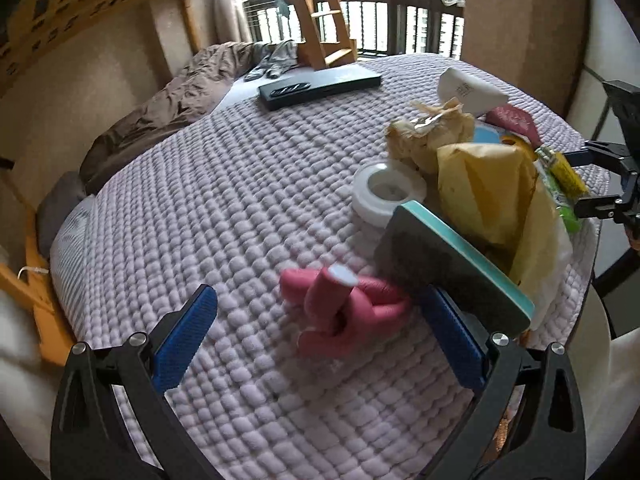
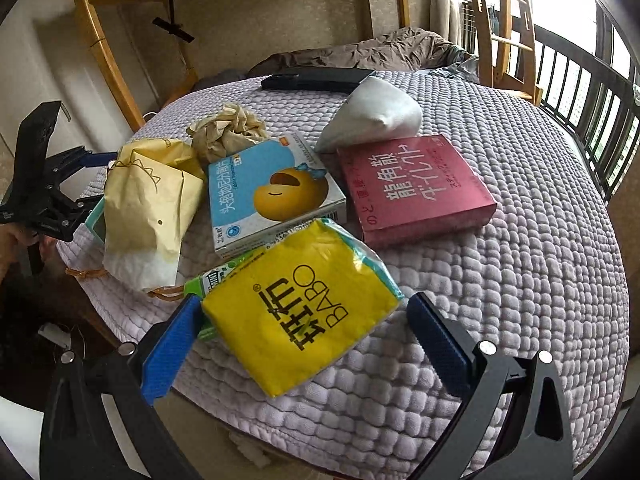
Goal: Collect trash
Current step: 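Grasp the pink foam curler with the left tool while the right tool grasps the yellow BABO bag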
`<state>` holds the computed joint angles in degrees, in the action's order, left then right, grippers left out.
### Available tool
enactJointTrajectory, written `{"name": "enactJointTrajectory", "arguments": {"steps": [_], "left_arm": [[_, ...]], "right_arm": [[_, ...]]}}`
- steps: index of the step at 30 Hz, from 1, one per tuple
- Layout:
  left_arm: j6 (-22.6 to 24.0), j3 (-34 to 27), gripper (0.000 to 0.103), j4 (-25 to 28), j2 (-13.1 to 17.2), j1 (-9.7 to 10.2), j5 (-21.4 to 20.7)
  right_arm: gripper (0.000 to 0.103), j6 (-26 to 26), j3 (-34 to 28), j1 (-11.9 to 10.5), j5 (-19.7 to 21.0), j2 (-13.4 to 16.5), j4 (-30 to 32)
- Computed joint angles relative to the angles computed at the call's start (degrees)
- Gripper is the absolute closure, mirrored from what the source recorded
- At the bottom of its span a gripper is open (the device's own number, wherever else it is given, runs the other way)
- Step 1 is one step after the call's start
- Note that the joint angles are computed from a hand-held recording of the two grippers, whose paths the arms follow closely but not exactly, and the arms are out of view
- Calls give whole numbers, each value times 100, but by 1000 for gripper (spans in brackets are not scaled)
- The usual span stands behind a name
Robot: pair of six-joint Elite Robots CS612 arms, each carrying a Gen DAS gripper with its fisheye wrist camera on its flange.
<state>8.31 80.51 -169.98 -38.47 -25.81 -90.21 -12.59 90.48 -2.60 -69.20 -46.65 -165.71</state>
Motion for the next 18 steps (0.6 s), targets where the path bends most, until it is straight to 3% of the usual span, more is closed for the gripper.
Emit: {"name": "enactJointTrajectory", "arguments": {"steps": [7,14,16,18], "left_arm": [[271,-157,1,168,87,83,-351],[508,-119,1,47,100,48,-193],[536,-131,5,84,108,57,-251],[512,-157,16,199,109,75,-370]], "right_arm": [[4,-181,-46,-15,214,6,53],[8,-315,-78,-19,285,31,133],[18,-238,-96,-40,419,48,139],[18,-175,-129,-68,529,55,199]]}}
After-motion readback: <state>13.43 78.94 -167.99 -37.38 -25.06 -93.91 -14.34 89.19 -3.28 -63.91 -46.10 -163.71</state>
